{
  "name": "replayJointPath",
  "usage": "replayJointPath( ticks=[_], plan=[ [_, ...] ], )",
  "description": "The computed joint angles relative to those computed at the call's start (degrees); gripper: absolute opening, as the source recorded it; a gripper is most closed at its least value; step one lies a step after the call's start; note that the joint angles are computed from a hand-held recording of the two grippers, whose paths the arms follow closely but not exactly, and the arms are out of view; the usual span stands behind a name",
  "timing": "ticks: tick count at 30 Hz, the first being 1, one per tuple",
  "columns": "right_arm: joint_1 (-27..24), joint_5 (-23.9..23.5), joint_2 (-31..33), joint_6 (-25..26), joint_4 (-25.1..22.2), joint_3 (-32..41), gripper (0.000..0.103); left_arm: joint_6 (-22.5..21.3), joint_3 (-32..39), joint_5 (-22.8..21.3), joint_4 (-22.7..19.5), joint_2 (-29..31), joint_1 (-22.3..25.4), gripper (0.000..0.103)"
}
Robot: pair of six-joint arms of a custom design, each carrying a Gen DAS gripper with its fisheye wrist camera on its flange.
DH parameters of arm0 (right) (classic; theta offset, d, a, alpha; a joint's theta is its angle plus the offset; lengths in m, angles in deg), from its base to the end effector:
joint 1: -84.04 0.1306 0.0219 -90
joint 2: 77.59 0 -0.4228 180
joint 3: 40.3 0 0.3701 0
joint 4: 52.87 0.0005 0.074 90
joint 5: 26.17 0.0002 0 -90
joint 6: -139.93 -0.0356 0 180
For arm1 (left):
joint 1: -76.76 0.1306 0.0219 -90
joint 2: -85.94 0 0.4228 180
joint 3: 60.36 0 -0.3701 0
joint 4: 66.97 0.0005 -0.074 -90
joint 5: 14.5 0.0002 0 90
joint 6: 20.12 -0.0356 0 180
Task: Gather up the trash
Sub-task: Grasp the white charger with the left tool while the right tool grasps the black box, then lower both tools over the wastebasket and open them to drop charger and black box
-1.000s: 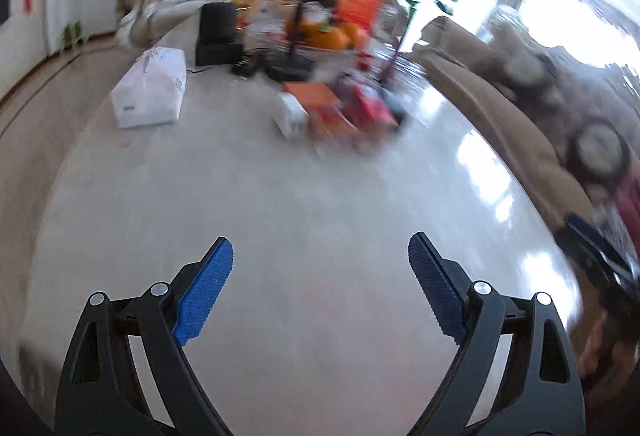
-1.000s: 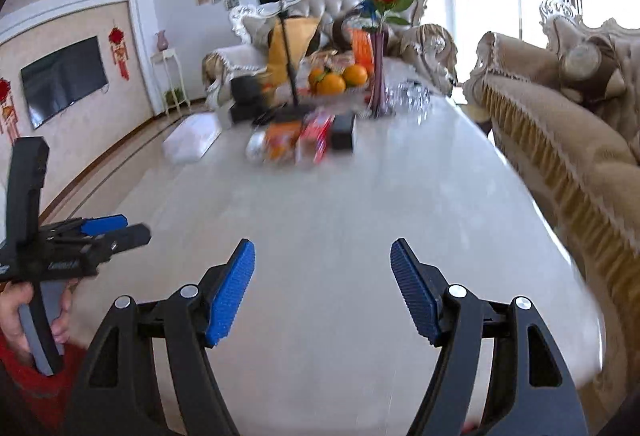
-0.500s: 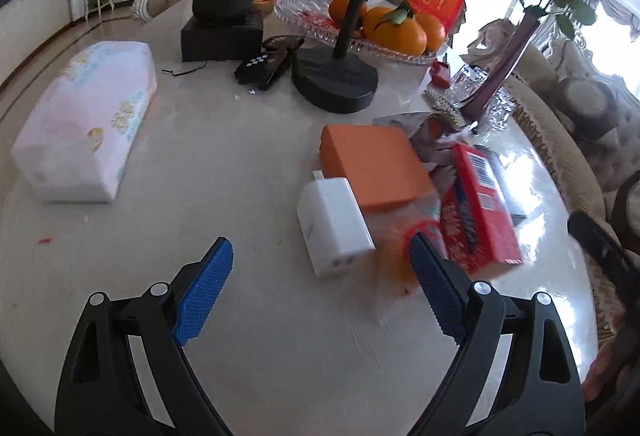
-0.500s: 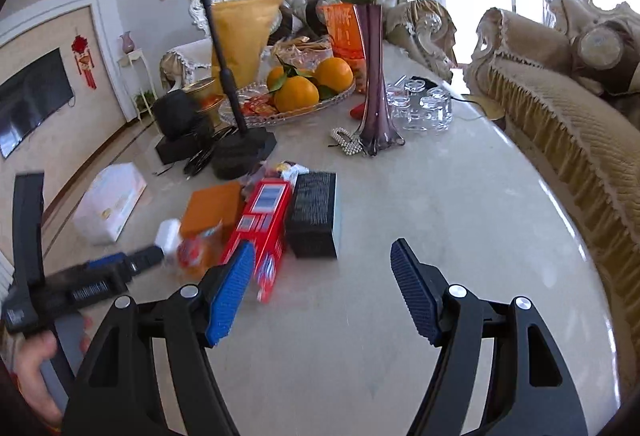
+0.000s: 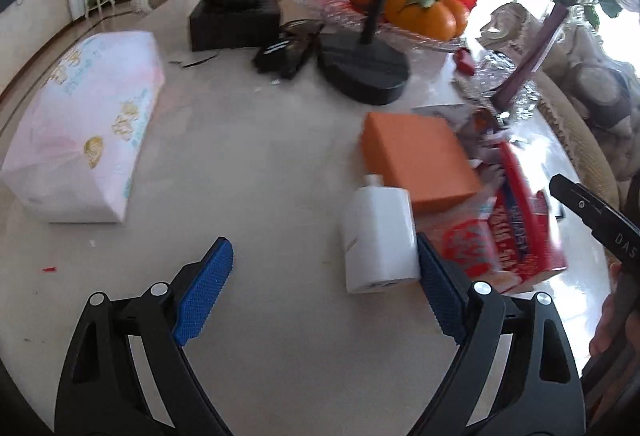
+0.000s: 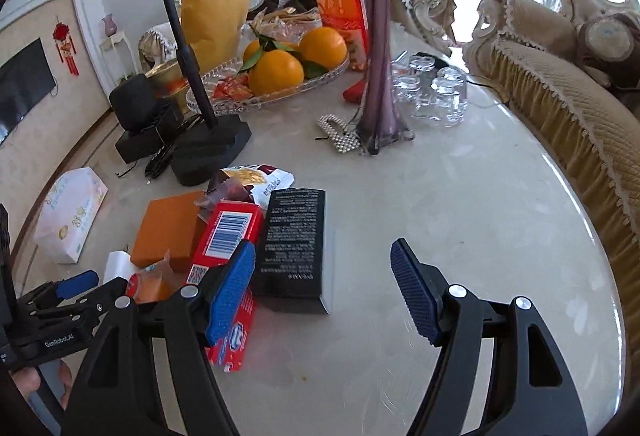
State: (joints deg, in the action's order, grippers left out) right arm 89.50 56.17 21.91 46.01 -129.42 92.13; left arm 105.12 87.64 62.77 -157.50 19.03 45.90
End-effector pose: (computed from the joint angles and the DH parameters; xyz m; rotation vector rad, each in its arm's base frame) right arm 0.4787 0.0500 0.6733 -0.0983 2.3337 0.2376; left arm 0.4780 -0.2771 0.6415 -0.1829 2.5102 -0.1892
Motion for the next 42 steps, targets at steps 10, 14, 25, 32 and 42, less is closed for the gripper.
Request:
replayJointPath(
  ticks=[10, 14, 25, 32, 42],
  plan=[
    [2.2, 3.2, 3.5, 2.8, -3.2, 3.8, 0.067, -6.1, -0.4, -1.3, 1.6, 0.5, -0.7, 0.087],
    [1.1, 2.9, 5.0, 2.8, -6.4, 6.1, 0.067, -7.6, 0.0, -1.5, 1.8, 0.9, -0.8, 0.086],
    [0.4, -1.7, 6.4, 2.2, -7.8, 5.9, 0.040, -9.0, -2.7, 2.9, 5.6, -0.8, -0.5, 0.028],
    [-0.4, -2.4, 1.5, -0.4, -4.0, 0.0, 0.039, -7.4, -4.9, 2.0, 6.8, -3.2, -0.4, 0.028],
    [-4.2, -9.7, -15.4, 0.6, -0.5, -12.3, 0.039, -7.0, -11.0, -8.7, 8.3, -15.0, -14.5, 0.028]
  ],
)
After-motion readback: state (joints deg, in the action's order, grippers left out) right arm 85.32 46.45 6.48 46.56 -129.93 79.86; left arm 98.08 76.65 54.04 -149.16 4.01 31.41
